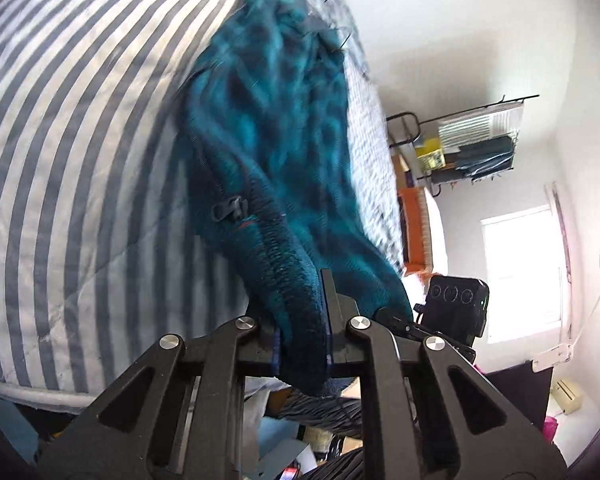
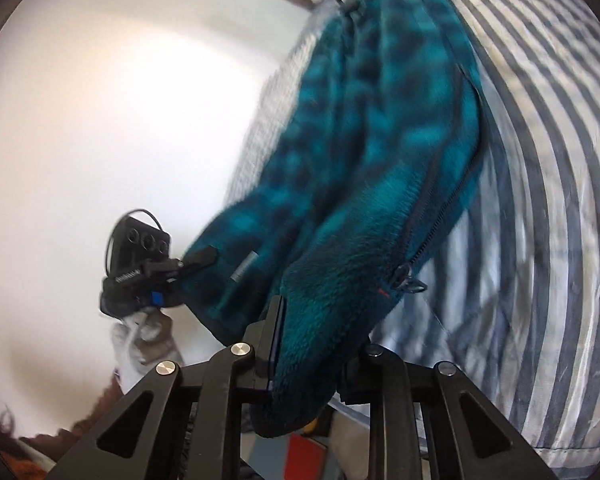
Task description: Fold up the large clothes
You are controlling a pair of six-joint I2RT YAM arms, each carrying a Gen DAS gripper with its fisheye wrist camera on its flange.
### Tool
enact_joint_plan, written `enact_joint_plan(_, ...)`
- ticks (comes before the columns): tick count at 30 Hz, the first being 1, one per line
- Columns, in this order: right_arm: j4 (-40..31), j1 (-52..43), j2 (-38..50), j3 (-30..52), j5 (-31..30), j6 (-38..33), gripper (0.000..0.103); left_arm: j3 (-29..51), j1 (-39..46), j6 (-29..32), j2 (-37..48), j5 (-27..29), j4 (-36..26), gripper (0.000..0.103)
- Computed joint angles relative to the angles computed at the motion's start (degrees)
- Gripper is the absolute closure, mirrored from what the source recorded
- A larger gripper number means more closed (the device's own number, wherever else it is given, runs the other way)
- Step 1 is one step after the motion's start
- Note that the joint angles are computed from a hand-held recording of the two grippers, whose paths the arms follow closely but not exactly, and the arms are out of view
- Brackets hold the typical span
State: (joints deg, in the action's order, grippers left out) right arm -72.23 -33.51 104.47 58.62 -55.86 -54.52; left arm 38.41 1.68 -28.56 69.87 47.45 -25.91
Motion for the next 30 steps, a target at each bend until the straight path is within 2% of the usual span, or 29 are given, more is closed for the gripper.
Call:
enact_joint_plan(6,-3.57,0.57,-1.12,9.31,-5.15,6.72,0.084,9.93,-0.30,-3.95,3.50,-2.45,-0.32,0.091)
enact_joint_plan(9,0.34,2.72,-2.09,13.93,-5.66,14.68,0.085,15.87,0.99,-4.44,8.19,-2.85,-0.96,0.091)
enact_joint_plan(13,10.22,7.93,-2.02,19.98,-1.90,27.79,0.085,23.87,0.83,-5.59,16.05,-5.91,0.06,0.091)
enact_joint_plan(14,10.75,8.06,-1.27,21.47,-0.79,28.05,0.086,25.54,0.61,-6.76,18.18,-6.59,0.93,0.091)
enact_joint_plan(17,15.64,10.89,2.54,26.63,2.16,34.79,0.086,30.39,-0.59,-7.65,24.35,-9.47,2.59,0.091)
enact_joint_plan(24,21.20,15.15,14.39,38.13,7.22,45.19,0.086,41.35,-2.15,-8.39,38.67,-13.77,3.67,0.091)
enact_joint_plan(30,20.64,15.34,23.36,45.12,9.66,48.96,0.086,50.51,-4.28,-6.86,49.06,-16.37,1.95,0.091)
